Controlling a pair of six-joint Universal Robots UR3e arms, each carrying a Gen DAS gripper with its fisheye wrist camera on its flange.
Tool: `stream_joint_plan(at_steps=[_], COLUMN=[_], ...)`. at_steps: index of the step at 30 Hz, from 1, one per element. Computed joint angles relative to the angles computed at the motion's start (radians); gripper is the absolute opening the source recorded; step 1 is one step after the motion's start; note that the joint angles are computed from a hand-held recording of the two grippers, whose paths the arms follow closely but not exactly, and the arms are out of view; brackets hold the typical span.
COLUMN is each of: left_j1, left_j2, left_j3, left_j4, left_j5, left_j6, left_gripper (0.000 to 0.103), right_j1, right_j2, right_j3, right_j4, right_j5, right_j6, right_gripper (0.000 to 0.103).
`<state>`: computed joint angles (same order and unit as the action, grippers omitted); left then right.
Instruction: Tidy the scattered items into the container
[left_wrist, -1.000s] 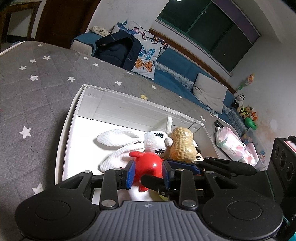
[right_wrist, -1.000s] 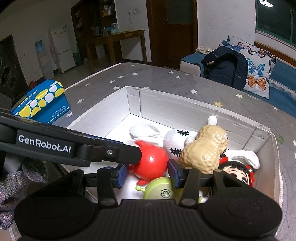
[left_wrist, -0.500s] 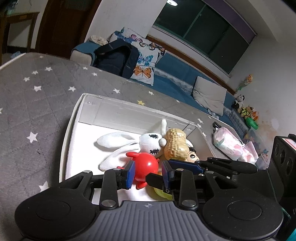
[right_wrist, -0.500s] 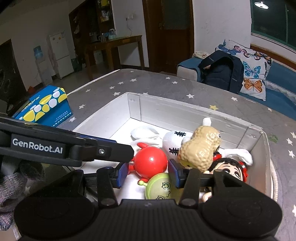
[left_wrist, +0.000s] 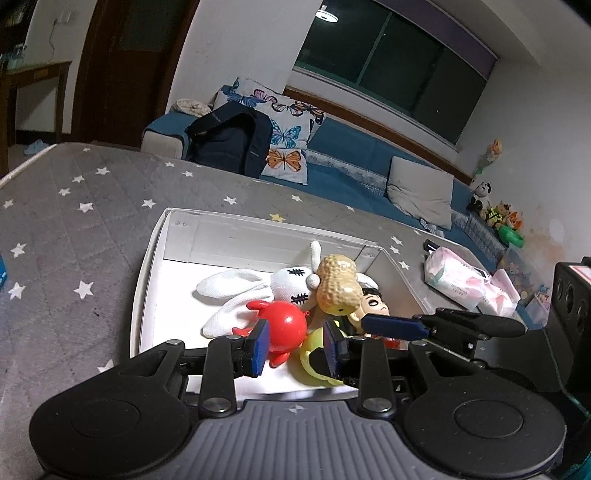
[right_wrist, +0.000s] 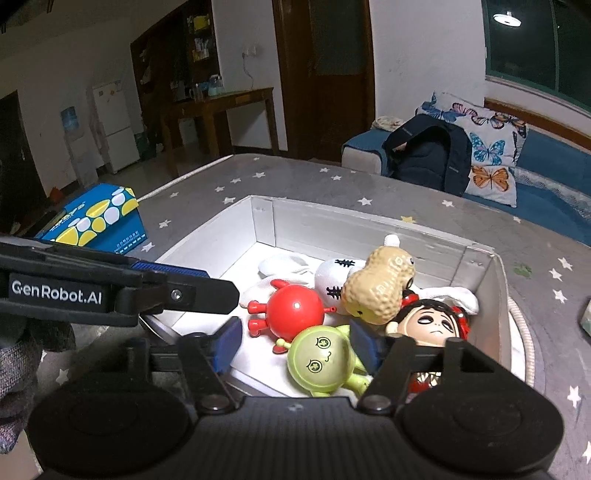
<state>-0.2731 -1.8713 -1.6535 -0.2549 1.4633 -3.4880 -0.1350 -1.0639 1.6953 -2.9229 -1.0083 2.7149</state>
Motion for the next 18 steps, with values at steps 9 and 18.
stream_joint_plan(at_steps=[9,18], left_j1=[-0.058,-0.087], left_j2=[0.028,0.064], left_j3=[-0.035,-0.087], left_j4=[0.019,0.035], left_j5=[0.083,0.130], left_j6=[0.010,0.008], left_gripper=[0.033,0.033], right_j1=[-0.032,-0.067], right_j2=[-0.077,-0.146], right_j3=[0.154,0.295], right_j4=[-0.116,-0.230], right_j5=[0.030,0.048], right_j6=[0.009,0.010], right_gripper=[0.085,0.098])
